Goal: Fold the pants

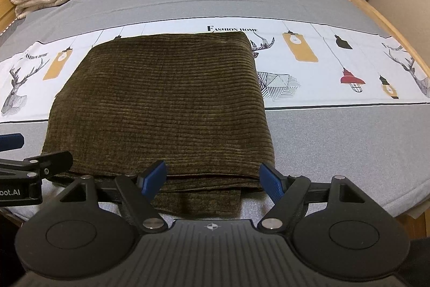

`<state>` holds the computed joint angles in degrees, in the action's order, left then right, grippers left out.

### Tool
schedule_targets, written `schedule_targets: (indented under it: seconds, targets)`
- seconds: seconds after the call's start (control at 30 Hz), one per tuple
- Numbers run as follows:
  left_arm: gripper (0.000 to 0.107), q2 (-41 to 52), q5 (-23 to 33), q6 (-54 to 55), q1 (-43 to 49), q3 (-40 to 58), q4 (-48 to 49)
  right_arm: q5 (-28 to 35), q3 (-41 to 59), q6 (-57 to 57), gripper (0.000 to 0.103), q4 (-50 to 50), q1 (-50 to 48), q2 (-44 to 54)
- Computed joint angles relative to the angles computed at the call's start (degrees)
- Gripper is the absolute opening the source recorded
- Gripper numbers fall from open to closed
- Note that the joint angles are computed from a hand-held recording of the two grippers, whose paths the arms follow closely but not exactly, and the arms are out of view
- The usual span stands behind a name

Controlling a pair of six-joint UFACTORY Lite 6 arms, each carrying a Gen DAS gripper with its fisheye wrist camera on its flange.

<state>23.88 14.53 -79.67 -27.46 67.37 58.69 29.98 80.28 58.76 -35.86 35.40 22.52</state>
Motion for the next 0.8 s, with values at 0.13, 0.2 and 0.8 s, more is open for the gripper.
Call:
schedule_targets:
  seconds: [0.13,0.2,0.8]
  targets:
    - [0.103,-0.09,-0.38,-0.27,0.13,-0.24,0.42,-0.03,0.13,-0.56,0.078,0.36,-0.04,0.17]
    - [0.103,-0.12,-0.41,-0.49,0.07,-0.38,0.75,0.02,0.21,-0.51,0.078,0.37,0.00,0.23]
    - [0.103,-0.75,-1.33,-1.23,0.03,-1.06,2.01,0.12,0.53,-0.57,0.079,0.40,0.11,0.61]
